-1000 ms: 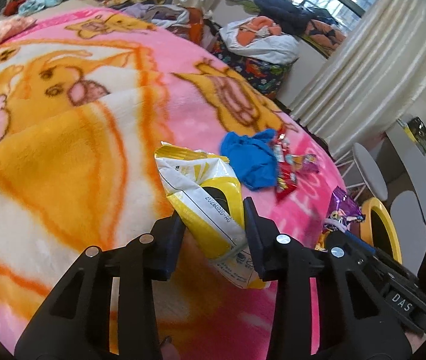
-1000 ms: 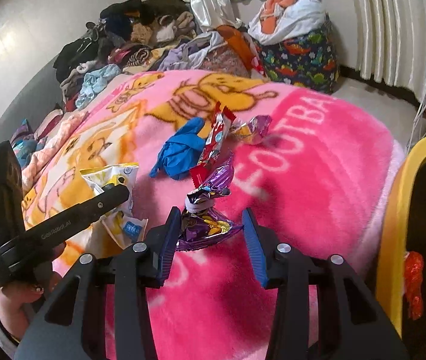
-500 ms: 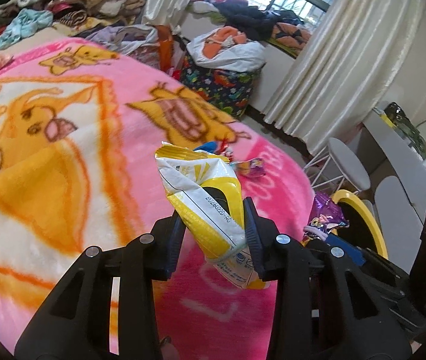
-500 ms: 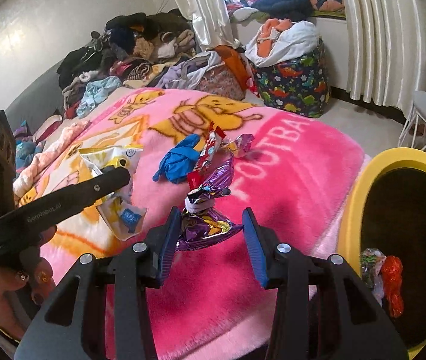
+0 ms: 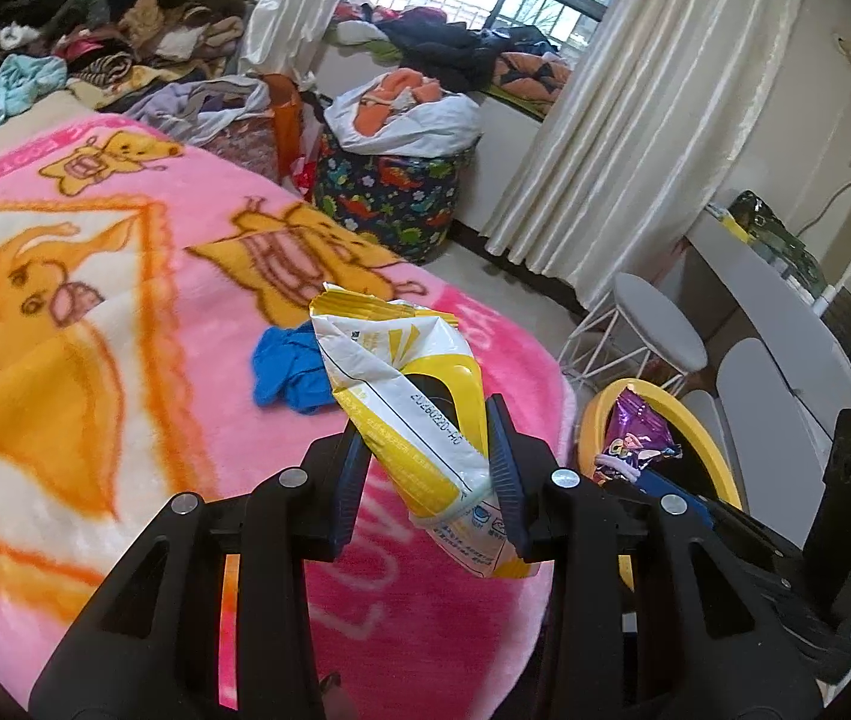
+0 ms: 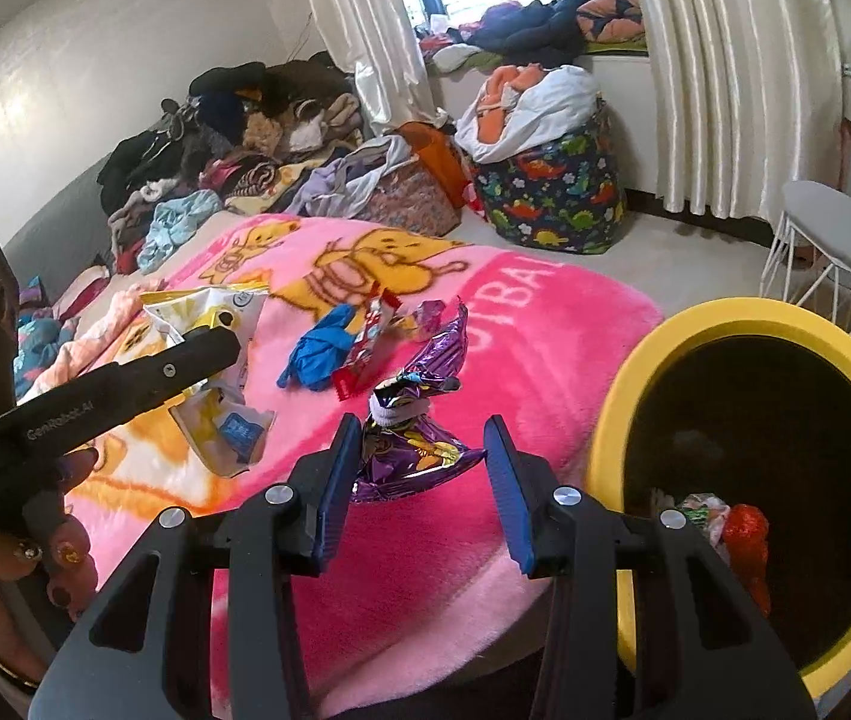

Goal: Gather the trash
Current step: 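Carry the purple wrapper and yellow chip bag over the yellow bin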

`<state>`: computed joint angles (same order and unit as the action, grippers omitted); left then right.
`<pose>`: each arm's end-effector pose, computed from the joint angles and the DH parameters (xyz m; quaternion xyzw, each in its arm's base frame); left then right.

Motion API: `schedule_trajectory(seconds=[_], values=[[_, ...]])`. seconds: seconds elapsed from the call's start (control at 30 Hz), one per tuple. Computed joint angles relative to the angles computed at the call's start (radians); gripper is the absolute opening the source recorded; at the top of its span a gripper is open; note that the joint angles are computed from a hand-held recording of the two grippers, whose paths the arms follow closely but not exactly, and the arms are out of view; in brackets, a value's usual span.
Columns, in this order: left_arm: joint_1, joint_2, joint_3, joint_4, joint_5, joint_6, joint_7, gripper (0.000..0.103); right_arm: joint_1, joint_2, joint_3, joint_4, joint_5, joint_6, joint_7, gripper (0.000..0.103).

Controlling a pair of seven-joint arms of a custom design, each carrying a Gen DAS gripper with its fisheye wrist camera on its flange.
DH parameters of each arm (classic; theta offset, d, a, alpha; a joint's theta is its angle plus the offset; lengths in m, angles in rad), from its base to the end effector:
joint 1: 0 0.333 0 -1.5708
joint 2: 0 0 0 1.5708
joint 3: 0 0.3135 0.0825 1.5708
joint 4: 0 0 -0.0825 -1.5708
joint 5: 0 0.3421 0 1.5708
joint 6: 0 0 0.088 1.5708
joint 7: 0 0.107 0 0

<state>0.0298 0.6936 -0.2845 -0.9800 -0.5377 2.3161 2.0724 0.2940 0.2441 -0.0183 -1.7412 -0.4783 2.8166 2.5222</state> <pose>0.7353 -0.1120 0.5511 -0.4984 0.7448 -0.4404 0.0534 0.6077 0.1968 0.5428 -0.5431 0.7248 -0.2263 0.3585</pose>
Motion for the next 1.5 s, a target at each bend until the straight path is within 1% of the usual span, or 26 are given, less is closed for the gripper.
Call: schedule_trajectory(seconds=[0.27, 0.6, 0.9, 1.5], values=[[-0.002, -0.035, -0.014, -0.046, -0.024, 0.013, 0.044, 0.030, -0.002, -0.055, -0.018, -0.067, -0.062, 0.020, 0.082, 0.040], [-0.015, -0.067, -0.018, -0.086, -0.046, 0.021, 0.090, 0.030, -0.025, -0.108, -0.015, -0.132, -0.136, 0.035, 0.178, 0.040], [-0.034, -0.090, -0.023, -0.118, -0.056, 0.024, 0.127, 0.030, -0.062, -0.153, -0.011, -0.192, -0.193, 0.046, 0.253, 0.040], [-0.070, -0.140, -0.032, -0.189, -0.089, 0.002, 0.211, 0.030, -0.134, -0.237, 0.010, -0.287, -0.315, 0.028, 0.426, 0.040]])
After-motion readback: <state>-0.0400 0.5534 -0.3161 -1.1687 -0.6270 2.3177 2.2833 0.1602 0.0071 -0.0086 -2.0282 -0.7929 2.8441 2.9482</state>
